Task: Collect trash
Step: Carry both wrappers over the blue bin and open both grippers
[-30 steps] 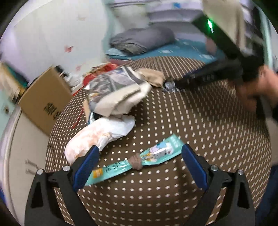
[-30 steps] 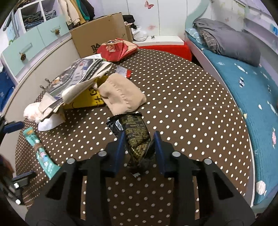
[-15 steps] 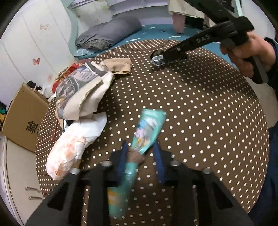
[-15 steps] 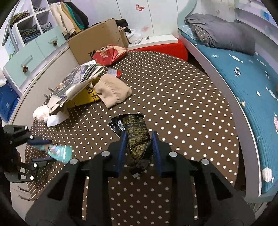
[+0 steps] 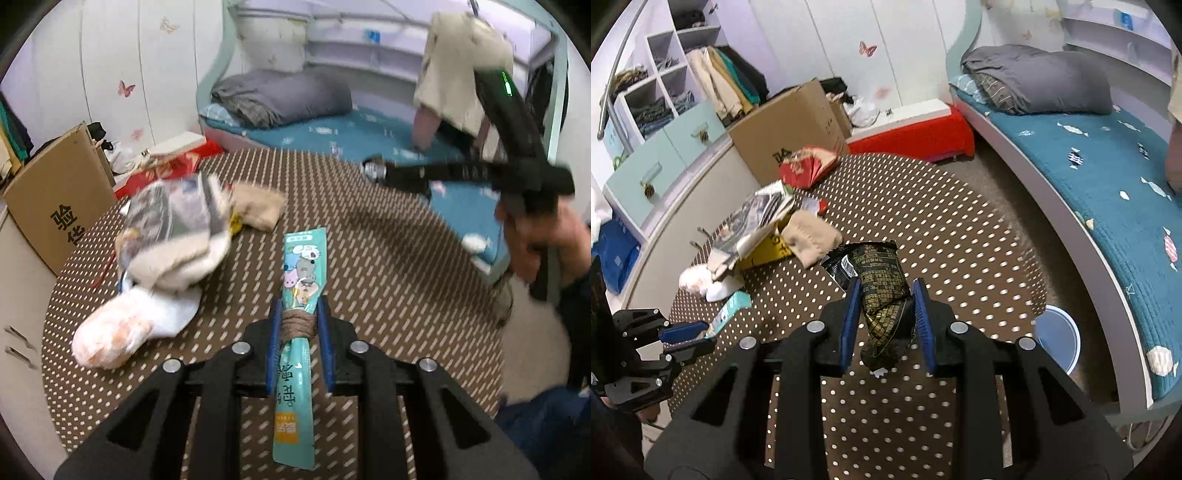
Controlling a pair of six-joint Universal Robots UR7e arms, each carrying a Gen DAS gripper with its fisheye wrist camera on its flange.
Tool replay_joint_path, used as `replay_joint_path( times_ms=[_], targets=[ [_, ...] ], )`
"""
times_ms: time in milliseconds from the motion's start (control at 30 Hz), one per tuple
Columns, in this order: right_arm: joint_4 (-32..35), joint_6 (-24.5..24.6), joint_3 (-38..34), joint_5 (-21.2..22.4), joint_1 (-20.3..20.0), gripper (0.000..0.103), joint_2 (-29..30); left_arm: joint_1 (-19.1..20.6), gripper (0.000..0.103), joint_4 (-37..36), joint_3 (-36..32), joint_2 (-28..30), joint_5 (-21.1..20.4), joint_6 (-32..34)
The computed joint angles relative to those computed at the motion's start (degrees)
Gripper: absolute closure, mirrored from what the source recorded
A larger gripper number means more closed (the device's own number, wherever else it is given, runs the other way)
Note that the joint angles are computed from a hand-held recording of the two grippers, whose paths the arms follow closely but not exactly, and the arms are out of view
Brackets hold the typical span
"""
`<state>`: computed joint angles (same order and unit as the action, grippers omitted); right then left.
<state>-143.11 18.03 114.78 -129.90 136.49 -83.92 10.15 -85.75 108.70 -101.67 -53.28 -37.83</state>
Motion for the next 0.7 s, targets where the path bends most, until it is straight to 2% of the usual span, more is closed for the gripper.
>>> replay_joint_path(
  times_ms=[300,700],
  targets=[
    [-2.58,-0.17,0.38,-1.45,0.23,0.075,-4.97,1.67,0.085,-12.98,-1.36,7.78,1.66,0.41],
    [-5.24,1.14,0.51,-9.00,-1.49,0.075,-13.80,3.01,0.085,-29.80,-4.14,17.14,1.18,2.71]
  ],
)
